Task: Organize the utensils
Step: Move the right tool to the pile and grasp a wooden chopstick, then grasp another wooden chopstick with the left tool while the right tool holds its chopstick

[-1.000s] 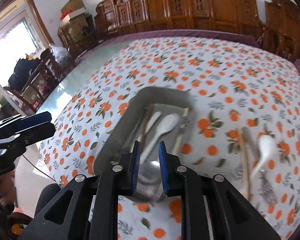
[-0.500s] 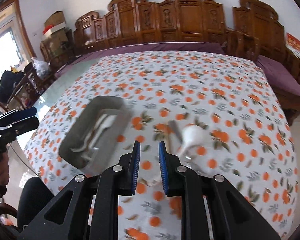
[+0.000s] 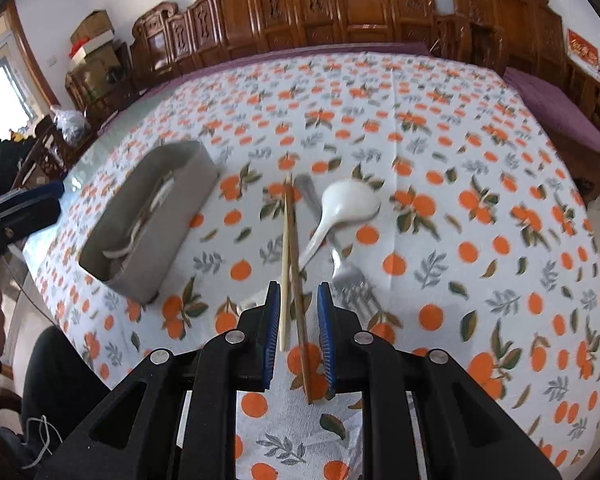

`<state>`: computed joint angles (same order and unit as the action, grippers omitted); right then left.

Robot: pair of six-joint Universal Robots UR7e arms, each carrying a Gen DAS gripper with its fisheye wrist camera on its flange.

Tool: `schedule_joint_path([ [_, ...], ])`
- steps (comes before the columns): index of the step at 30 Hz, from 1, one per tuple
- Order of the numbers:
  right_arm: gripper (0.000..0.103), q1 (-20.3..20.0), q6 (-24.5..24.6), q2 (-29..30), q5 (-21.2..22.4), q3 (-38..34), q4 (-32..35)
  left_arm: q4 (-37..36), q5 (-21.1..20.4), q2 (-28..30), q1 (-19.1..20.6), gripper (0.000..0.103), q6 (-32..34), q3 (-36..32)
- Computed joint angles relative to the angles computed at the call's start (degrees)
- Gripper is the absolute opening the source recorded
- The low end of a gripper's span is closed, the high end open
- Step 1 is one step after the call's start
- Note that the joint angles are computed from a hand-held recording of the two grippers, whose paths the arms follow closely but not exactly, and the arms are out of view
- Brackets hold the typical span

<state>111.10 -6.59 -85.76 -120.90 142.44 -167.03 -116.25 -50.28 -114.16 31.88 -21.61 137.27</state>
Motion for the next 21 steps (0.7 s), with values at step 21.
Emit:
schedule_joint_path([
  [21,0.006,-3.7,-7.8,6.0,-0.6,2.2,-5.8,0.0,-0.3,4.9,-1.4,0.083,-4.7,1.3],
])
